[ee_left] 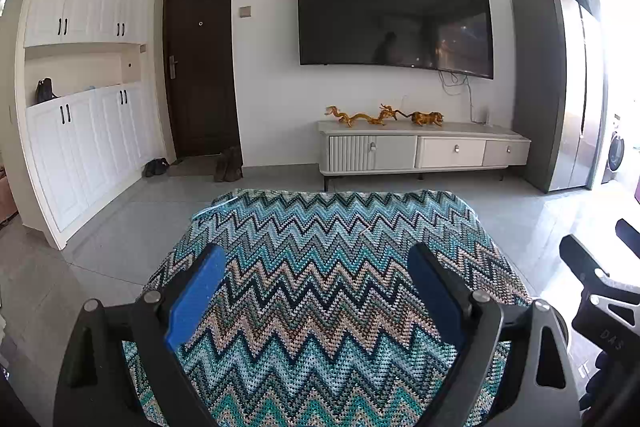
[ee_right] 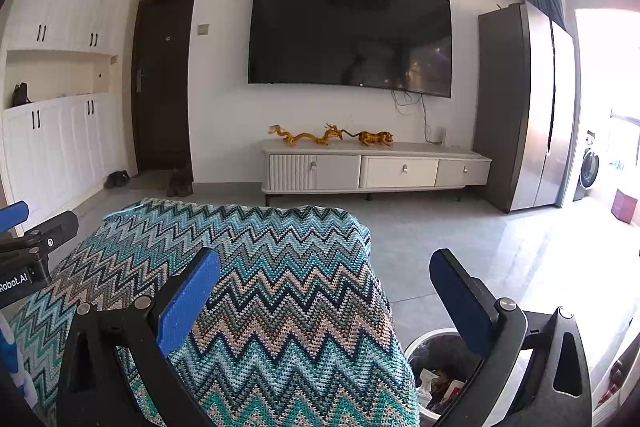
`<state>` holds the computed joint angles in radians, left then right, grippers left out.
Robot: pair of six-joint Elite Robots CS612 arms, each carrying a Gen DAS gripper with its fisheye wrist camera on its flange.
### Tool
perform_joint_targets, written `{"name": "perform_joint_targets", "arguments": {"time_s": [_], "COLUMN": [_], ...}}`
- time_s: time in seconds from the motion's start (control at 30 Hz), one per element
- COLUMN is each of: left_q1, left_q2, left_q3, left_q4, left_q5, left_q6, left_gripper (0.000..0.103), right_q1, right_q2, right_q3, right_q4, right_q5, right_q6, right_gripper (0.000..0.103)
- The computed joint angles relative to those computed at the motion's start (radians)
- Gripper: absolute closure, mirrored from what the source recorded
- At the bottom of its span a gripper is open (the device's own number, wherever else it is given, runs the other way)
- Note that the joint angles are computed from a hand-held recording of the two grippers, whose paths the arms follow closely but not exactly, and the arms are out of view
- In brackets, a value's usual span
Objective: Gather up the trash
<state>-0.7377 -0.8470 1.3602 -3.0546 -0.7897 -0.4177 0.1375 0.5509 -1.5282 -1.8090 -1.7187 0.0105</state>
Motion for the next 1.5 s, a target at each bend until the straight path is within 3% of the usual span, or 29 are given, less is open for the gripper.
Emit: {"name": "perform_joint_targets", "arguments": {"time_s": [1.5], "left_q1": [0.004], "left_q2": [0.01], "left_q3": [-0.002], "left_q4": [-0.005], "left_q5": [-0.031], "left_q6": [0.008], "left_gripper": [0.01], "right_q1": [0.016], "right_q2": [-0.003], "right_q3": [0.014], "right_q4": [0.003], "right_q5": [-0.038], "right_q6": [0.018], "right_gripper": [0.0]}}
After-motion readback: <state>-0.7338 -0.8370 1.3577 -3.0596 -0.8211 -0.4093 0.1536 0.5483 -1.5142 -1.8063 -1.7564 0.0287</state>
